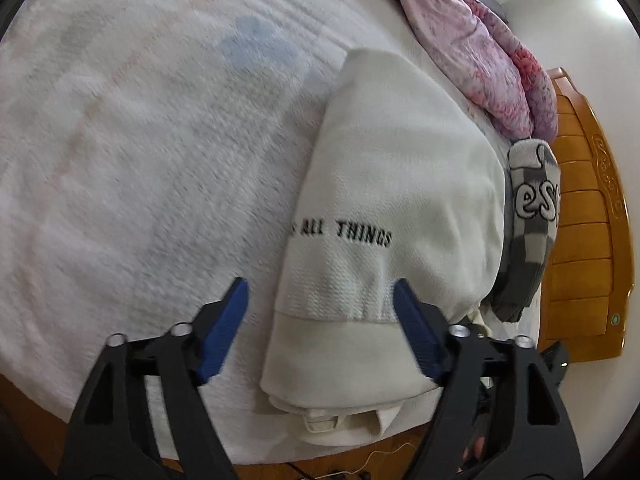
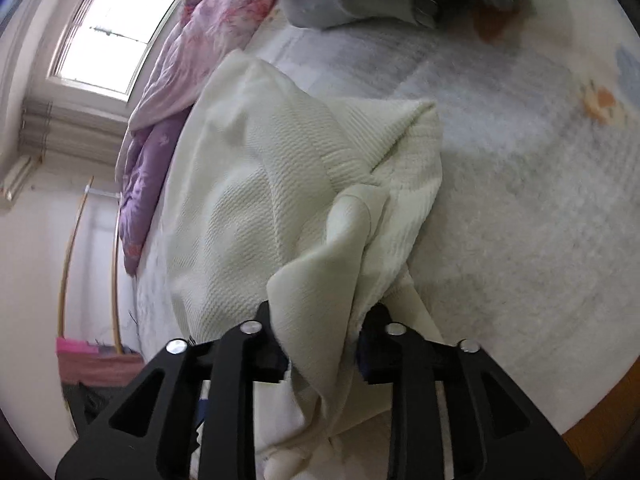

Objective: Fold large clothes

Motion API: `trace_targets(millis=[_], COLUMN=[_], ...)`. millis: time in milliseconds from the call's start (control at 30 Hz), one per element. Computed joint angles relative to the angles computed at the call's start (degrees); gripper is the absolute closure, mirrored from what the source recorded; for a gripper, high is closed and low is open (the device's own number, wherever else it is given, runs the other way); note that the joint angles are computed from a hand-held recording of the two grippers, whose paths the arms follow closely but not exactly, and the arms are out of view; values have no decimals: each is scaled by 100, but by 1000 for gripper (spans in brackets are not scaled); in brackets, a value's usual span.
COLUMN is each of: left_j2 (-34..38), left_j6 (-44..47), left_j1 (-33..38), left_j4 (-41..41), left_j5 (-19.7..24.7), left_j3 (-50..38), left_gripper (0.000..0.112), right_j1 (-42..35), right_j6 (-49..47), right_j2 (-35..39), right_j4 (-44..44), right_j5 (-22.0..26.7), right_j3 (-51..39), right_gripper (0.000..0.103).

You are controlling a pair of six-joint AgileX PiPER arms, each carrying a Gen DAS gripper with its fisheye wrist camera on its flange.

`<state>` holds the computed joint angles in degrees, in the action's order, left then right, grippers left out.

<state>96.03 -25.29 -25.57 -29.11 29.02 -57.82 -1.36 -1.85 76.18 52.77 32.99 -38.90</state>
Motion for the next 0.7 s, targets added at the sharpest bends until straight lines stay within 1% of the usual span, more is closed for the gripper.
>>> trace_targets(millis=[33,67,100,133,167,200,267,333,367,400,433,467,500,533,567,667,700], left_j2=[52,126,189,249,296,364,452,548,600,630,629,641,661,677,719,835,913], left_j6=[68,83,13,81,-14,25,182,207,353,397,499,623,772,1037,1118,979,792], left_j1=[-6,-28,-85,-92,-122,-122,-135,-171,-146,-126,-98,-75,-52,-26,-25,-119,-190], left_j4=[-56,-89,-72,-184,-150,-228,-449,-513,-660,-714,-807,-912,-1067,-1370,-1531,-1523,-1351], left_j5=[-48,-41,-56,-97,-62,-59,-140,-198,-201,-173,-182,-197,-214,-266,-300,-431,-450], left_j3=[51,47,33,88,46,62,107,84,94,80,101,120,141,207,207,103,5], left_gripper=[32,32,32,32,32,32,31,30,29,29,28,26,26,25,23,18,17], right_j1=[-87,-261,-400,-577,-758,-1091,-1447,-1602,-1578,-1634,-1715,-1775,-1808,-1791,-1807,-1677,-1594], right_j6=[30,-34,131,128,-103,-564,-1516,-2048,-2074,-2328,-2636,-2960,-3103,-3207,-3296,-3593,-3694], right_j2=[-52,-135,-295,-390,-374,-256,118,504,546,644,795,973,1068,1135,1176,1383,1426], right_j4=[-106,-142,-374,-481,-367,-24,827,1325,1420,1708,2045,2402,2576,2728,2807,3224,3449], right_j5=[121,241,310,376,430,689,1046,1354,1345,1388,1516,1670,1753,1749,1808,1761,1682], right_j3=[-15,46,88,145,242,331,573,672,709,802,894,975,1014,1026,1007,954,955], right_gripper=[65,60,52,46,45,44,44,43,41,38,36,35,35,33,33,32,32])
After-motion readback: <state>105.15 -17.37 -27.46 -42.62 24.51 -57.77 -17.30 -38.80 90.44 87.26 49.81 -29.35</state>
